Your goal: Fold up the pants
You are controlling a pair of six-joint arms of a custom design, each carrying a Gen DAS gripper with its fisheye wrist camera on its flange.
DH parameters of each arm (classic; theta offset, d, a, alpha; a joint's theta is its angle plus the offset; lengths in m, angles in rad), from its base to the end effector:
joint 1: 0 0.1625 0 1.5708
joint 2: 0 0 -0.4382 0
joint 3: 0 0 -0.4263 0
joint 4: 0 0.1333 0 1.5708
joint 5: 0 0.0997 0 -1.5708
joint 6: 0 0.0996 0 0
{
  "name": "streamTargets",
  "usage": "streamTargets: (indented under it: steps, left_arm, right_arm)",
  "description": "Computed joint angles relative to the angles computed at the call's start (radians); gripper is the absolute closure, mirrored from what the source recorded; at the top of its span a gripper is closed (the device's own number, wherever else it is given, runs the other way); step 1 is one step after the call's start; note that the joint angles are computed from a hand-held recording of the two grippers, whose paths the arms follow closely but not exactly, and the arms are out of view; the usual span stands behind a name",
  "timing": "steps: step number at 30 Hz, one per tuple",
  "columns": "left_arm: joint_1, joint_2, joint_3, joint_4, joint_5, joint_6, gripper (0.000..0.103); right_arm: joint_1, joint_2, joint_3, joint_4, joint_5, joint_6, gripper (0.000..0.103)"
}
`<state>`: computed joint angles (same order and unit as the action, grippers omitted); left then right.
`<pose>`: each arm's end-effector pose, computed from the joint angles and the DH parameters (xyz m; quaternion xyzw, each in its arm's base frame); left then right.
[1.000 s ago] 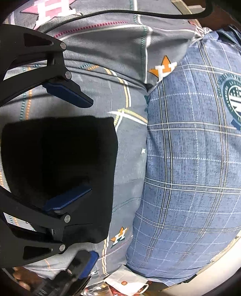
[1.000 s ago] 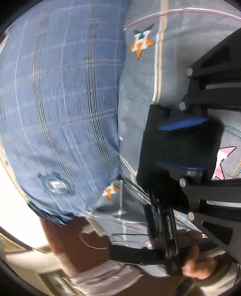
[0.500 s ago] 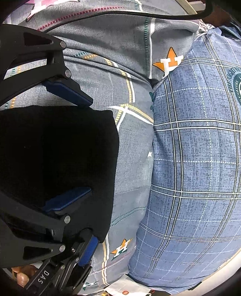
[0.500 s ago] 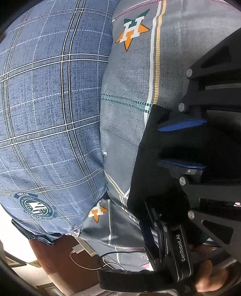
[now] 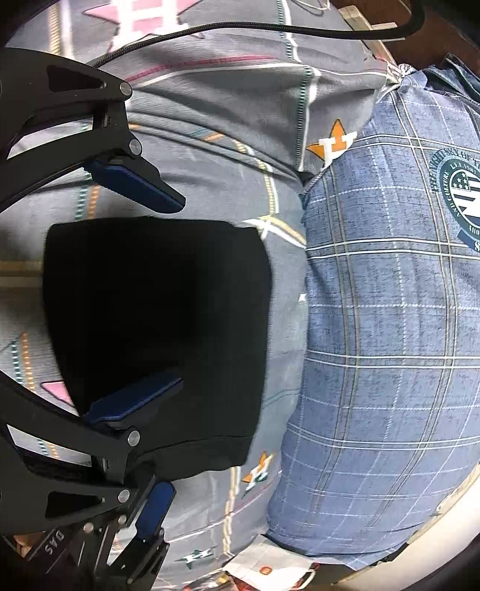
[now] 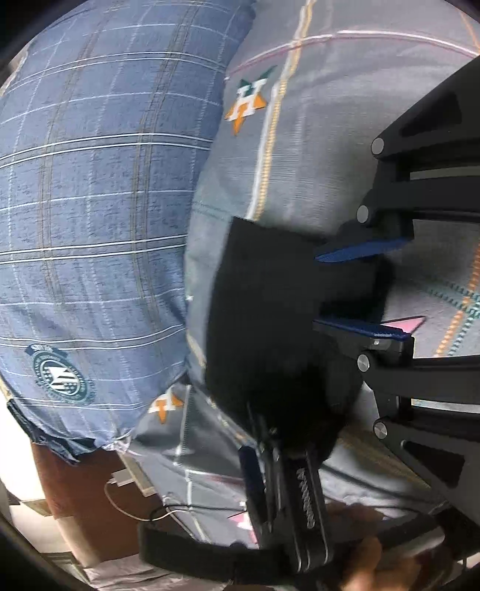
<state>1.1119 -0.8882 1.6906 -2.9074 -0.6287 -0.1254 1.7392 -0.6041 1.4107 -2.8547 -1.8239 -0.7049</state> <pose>-0.1132 -0.7118 0.1963 0.0245 0.8675 -0.3513 0.3514 0.2390 -0.7592 0.0638 0.3806 -0.8861 0.1936 0.1804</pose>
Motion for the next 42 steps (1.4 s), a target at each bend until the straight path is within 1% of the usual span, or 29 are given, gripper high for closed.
streamTargets:
  steps: [2,3,5,7,8,11,13,15,16,17,18,21,23,24,26,28,29,32,34,36,39,42]
  left_arm:
    - [0.003,0.01,0.007,0.01,0.011,-0.021,0.015]
    - [0.001,0.022,0.01,-0.006,0.036,-0.018,0.015]
    - [-0.002,0.032,0.021,-0.058,0.052,0.011,0.015]
    - [-0.002,0.021,0.027,-0.047,0.042,-0.011,0.015]
    - [-0.003,0.018,0.031,-0.052,0.041,-0.014,0.015]
    - [-0.022,0.018,0.049,-0.116,0.079,0.015,0.015]
    - [-0.03,0.015,0.062,-0.145,0.087,0.028,0.015]
    - [-0.044,0.009,0.078,-0.173,0.104,0.036,0.015]
    - [-0.051,0.009,0.084,-0.185,0.12,0.041,0.015]
    - [-0.06,0.011,0.091,-0.208,0.14,0.057,0.015]
    - [-0.069,0.011,0.1,-0.232,0.154,0.074,0.015]
    - [-0.088,0.001,0.121,-0.242,0.188,0.076,0.015]
    - [-0.101,0.012,0.124,-0.272,0.238,0.109,0.015]
    - [-0.112,0.021,0.126,-0.306,0.267,0.15,0.015]
    - [-0.121,0.021,0.135,-0.328,0.283,0.173,0.015]
    - [-0.131,0.01,0.151,-0.325,0.282,0.159,0.015]
    - [-0.138,0.01,0.158,-0.335,0.294,0.162,0.015]
    - [-0.161,0.037,0.16,-0.457,0.34,0.258,0.015]
    - [-0.172,0.039,0.166,-0.504,0.351,0.285,0.015]
    - [-0.182,0.028,0.183,-0.52,0.343,0.273,0.015]
    - [-0.191,0.002,0.207,-0.472,0.325,0.213,0.015]
    - [-0.2,-0.003,0.216,-0.481,0.323,0.213,0.015]
  right_arm:
    - [-0.01,0.01,0.006,-0.027,0.001,0.003,0.07]
    - [-0.015,0.012,0.008,-0.038,0.014,0.006,0.068]
    - [-0.022,0.008,-0.002,-0.002,0.032,0.054,0.067]
    - [-0.021,-0.004,-0.001,0.016,0.044,0.085,0.067]
    - [-0.019,-0.013,0.009,0.001,0.051,0.087,0.067]
    - [-0.01,-0.04,0.052,-0.065,0.076,0.08,0.067]
    - [-0.003,-0.052,0.074,-0.097,0.087,0.08,0.066]
    - [0.004,-0.064,0.098,-0.139,0.097,0.083,0.064]
    - [0.007,-0.067,0.107,-0.156,0.098,0.084,0.059]
    - [0.011,-0.071,0.118,-0.179,0.099,0.085,0.057]
    - [0.014,-0.074,0.127,-0.198,0.101,0.086,0.056]
    - [0.017,-0.083,0.142,-0.219,0.105,0.095,0.054]
    - [0.02,-0.089,0.152,-0.222,0.101,0.102,0.054]
    - [0.02,-0.092,0.157,-0.226,0.101,0.101,0.054]
    - [0.021,-0.099,0.171,-0.233,0.099,0.1,0.054]
    - [0.023,-0.105,0.182,-0.241,0.096,0.103,0.054]
    - [0.024,-0.109,0.188,-0.245,0.096,0.106,0.054]
    - [0.024,-0.124,0.206,-0.258,0.101,0.105,0.054]
    - [0.025,-0.132,0.219,-0.267,0.101,0.103,0.053]
    - [0.024,-0.143,0.236,-0.278,0.103,0.103,0.053]
    - [0.022,-0.157,0.256,-0.29,0.106,0.107,0.053]
    - [0.021,-0.166,0.27,-0.294,0.104,0.108,0.053]
